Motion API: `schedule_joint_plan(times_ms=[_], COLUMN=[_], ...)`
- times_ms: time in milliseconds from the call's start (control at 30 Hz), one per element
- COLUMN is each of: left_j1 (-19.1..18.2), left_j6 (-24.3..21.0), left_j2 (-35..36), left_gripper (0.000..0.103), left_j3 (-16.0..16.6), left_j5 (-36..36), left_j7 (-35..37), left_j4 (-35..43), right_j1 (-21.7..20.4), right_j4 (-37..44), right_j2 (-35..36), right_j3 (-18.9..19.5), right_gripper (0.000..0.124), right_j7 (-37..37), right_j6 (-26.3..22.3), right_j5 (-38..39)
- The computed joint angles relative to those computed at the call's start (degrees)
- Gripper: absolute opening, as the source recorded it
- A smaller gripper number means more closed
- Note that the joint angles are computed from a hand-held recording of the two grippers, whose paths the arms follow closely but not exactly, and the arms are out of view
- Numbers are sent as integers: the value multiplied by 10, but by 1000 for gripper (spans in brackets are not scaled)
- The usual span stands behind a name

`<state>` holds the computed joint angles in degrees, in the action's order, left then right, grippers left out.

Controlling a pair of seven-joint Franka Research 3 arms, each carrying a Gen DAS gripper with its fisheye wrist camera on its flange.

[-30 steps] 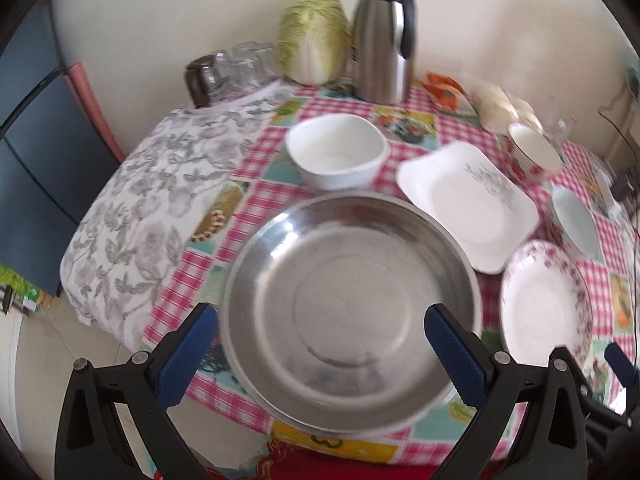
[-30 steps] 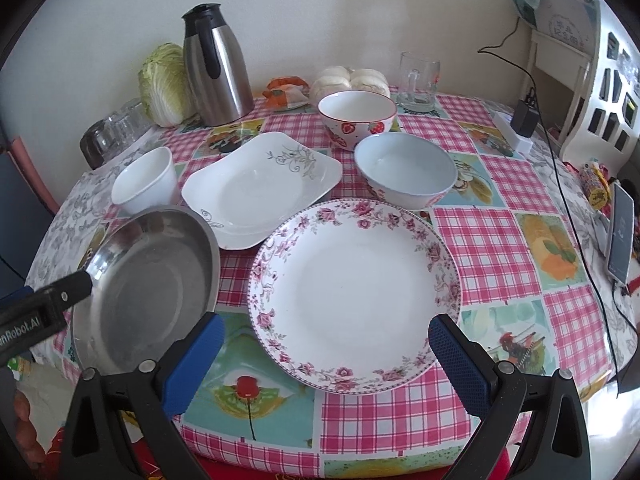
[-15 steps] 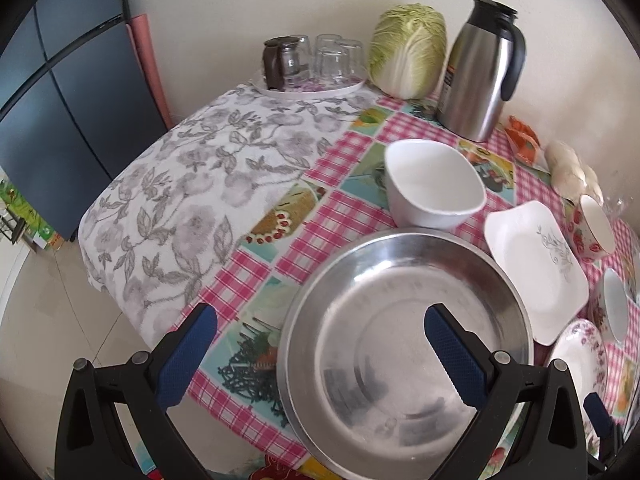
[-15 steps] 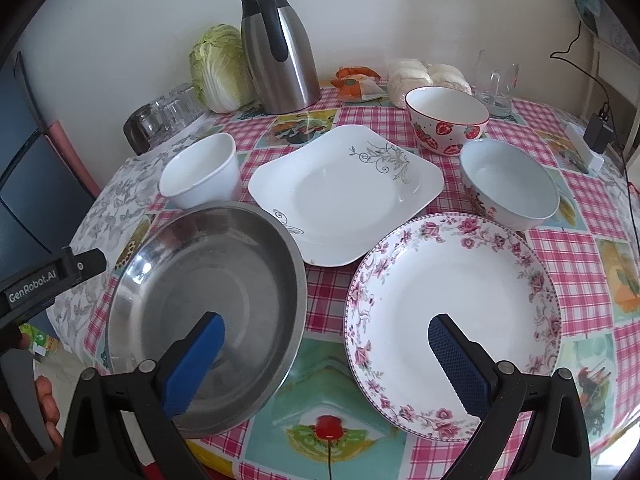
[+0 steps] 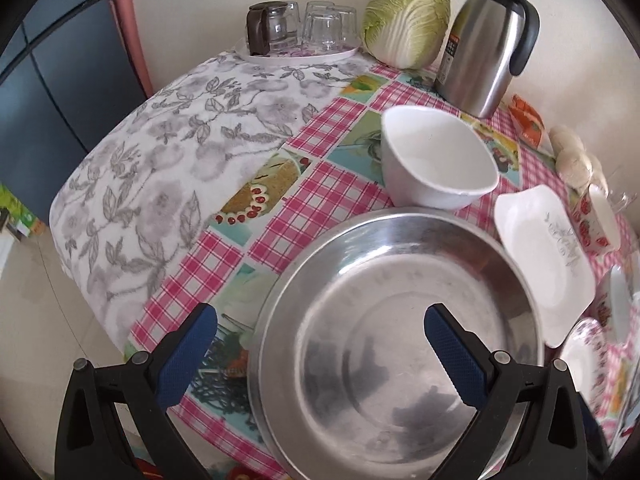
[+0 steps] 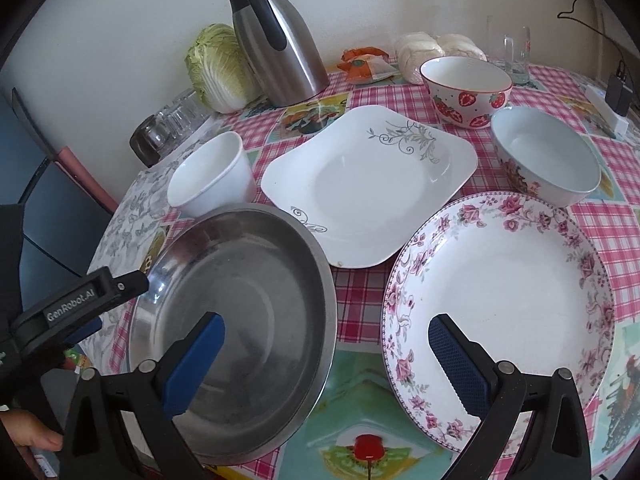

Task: Organize plates and bowls
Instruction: 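Move the right gripper to the steel basin rim and close on it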

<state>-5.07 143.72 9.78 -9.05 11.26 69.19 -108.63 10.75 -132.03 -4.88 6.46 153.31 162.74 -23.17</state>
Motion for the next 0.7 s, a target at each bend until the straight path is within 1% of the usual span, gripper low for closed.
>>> schedule_joint_plan(times_ms=[67, 133, 167, 200, 267, 300, 333, 367, 433, 533, 567, 633, 700], left_j1=[5, 15, 20, 25, 28, 29, 31, 31, 32, 34, 34, 34, 34], left_j6=[-6, 0, 5, 8, 5, 4, 1, -2, -12, -20, -22, -24, -29], left_j2=[1, -1, -3, -3, -2, -1, 1, 3, 9, 13, 13, 16, 19], left_gripper=[103, 103, 103, 103, 102, 102, 99, 95, 93, 92, 92, 91, 83], left_j3=[0, -2, -4, -4, -3, -4, -4, -5, -5, -7, -7, -7, -8], left_j5=[-8, -40, -62, -79, -92, -98, -106, -110, -117, -129, -131, -132, -137], left_j7=[15, 31, 40, 47, 51, 56, 63, 67, 73, 82, 84, 89, 95], left_j4=[-3, -11, -15, -18, -17, -18, -16, -15, -10, -8, -8, -7, -6], right_j1=[1, -3, -5, -5, -4, -5, -6, -5, 2, 11, 15, 26, 31], right_j4=[-10, -15, -15, -14, -14, -13, -14, -16, -21, -23, -24, -27, -29], right_j2=[-2, -4, -5, -5, -6, -6, -7, -9, -8, -4, -2, 1, 4], right_j3=[-3, -1, 1, 2, 3, 4, 5, 4, 0, -4, -7, -13, -16], right_gripper=[103, 98, 90, 86, 81, 75, 72, 66, 62, 55, 51, 47, 40], right_j7=[-5, 1, 3, 1, -7, -8, -7, -14, -46, -92, -110, -153, -183], right_j6=[22, 34, 34, 32, 31, 30, 29, 34, 49, 50, 50, 54, 57], right_j5=[16, 15, 13, 15, 21, 21, 18, 23, 55, 109, 133, 189, 228])
